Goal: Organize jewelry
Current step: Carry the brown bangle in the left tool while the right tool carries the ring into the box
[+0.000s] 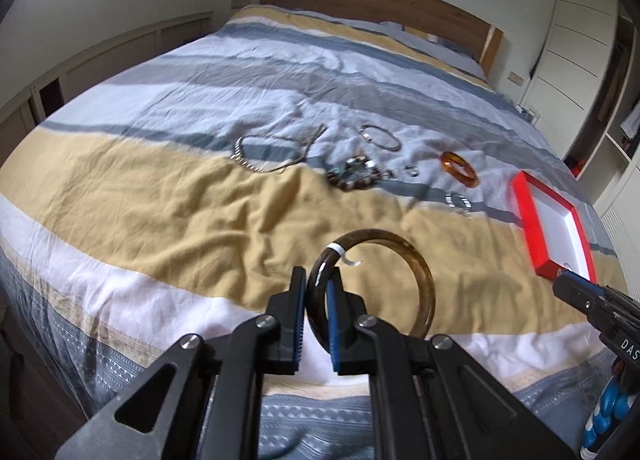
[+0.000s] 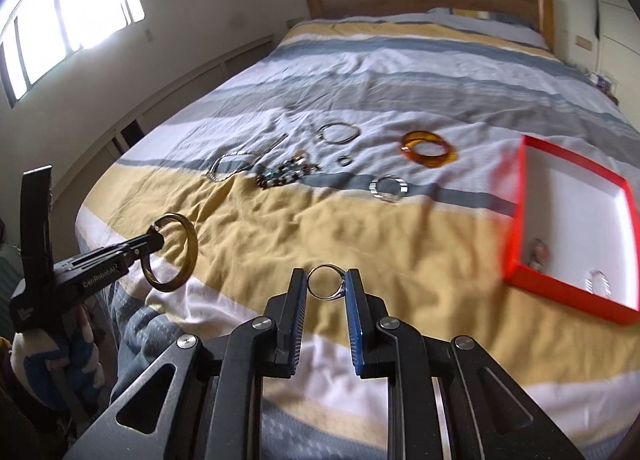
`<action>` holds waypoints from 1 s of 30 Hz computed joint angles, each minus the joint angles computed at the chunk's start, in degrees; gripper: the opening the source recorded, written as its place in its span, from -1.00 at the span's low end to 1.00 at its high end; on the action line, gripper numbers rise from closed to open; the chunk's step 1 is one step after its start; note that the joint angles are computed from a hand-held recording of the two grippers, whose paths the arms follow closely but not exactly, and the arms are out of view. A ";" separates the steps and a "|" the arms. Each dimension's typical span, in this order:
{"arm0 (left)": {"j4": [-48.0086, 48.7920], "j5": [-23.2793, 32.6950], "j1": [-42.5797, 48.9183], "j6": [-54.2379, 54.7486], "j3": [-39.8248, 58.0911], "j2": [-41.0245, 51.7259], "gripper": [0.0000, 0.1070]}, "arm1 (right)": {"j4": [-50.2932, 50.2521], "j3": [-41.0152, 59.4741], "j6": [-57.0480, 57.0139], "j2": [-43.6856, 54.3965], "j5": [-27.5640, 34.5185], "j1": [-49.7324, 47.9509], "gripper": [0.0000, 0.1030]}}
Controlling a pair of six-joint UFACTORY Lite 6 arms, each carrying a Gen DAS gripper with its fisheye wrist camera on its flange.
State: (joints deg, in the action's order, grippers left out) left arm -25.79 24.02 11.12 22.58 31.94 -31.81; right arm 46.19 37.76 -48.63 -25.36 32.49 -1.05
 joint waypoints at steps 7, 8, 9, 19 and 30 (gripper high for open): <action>28.03 4.76 -21.25 -35.23 5.61 -4.17 -0.83 | 5.33 -2.48 -12.30 -8.50 14.67 -22.76 -0.62; 31.24 5.34 -24.69 -39.60 6.95 -3.26 -0.83 | 6.16 -2.30 -14.81 -8.65 16.94 -26.75 -0.62; 35.01 5.83 -28.65 -44.59 8.63 -1.69 -0.83 | 6.98 -1.82 -17.03 -8.28 18.89 -30.20 -0.62; 49.71 5.39 -51.08 -64.93 33.57 28.24 -0.83 | 11.96 11.31 -34.85 12.31 24.20 -52.92 -0.62; 41.81 12.03 -53.45 -51.64 84.23 74.80 -0.83 | 9.84 35.60 -33.31 41.37 12.28 -45.73 -0.62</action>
State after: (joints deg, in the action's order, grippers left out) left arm 16.02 36.06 -42.33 -29.06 116.18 42.99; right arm 56.03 73.36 -81.95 16.01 44.77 -46.78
